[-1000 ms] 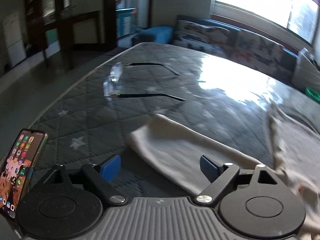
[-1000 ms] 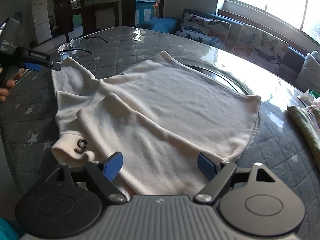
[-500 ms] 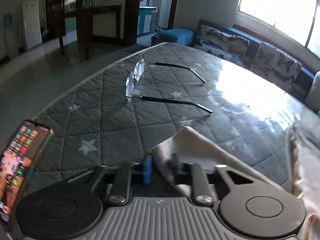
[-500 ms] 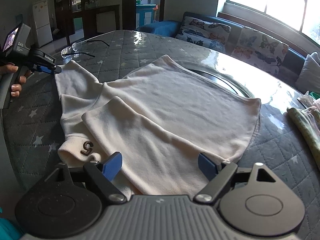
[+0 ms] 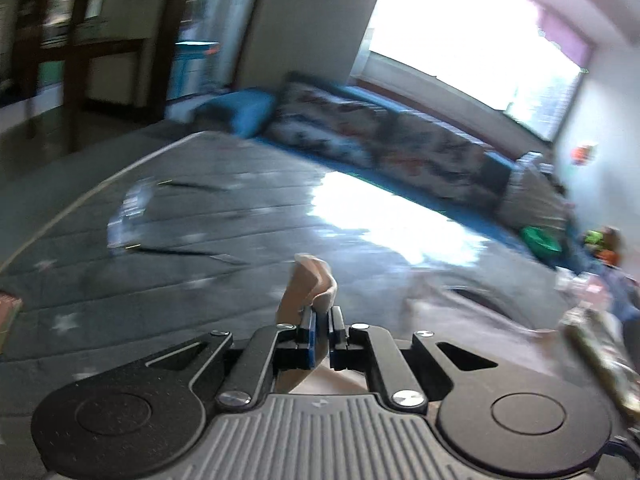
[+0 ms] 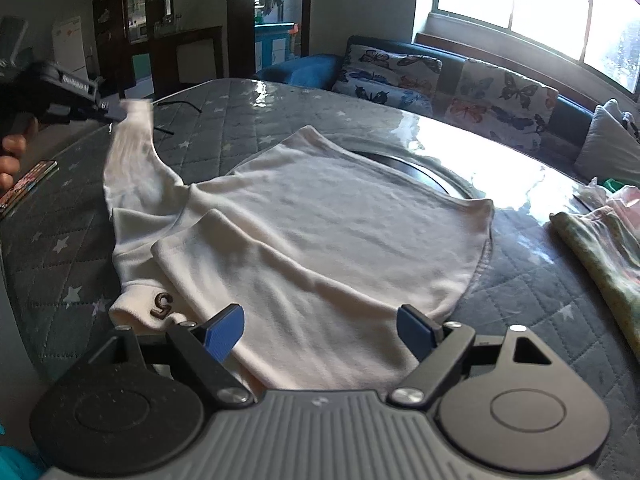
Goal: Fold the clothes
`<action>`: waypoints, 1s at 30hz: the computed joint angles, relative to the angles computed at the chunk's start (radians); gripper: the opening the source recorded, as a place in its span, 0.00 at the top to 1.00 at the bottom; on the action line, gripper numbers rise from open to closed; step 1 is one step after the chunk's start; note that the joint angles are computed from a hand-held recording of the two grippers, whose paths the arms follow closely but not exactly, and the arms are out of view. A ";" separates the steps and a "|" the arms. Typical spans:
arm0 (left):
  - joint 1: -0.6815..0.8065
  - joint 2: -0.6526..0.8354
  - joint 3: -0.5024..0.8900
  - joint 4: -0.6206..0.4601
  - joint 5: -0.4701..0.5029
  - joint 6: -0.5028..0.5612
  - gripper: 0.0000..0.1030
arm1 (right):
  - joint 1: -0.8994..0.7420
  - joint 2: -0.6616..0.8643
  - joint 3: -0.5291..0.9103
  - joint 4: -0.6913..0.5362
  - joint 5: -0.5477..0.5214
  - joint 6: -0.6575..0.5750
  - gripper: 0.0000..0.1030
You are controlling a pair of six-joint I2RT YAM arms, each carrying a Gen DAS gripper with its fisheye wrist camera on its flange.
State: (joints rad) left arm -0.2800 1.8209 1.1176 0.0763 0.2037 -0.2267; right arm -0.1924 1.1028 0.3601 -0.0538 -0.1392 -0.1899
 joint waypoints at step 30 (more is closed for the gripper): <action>-0.263 -0.088 -0.202 -0.007 0.178 0.283 0.68 | -0.178 -0.085 0.007 -0.078 -0.144 0.031 0.36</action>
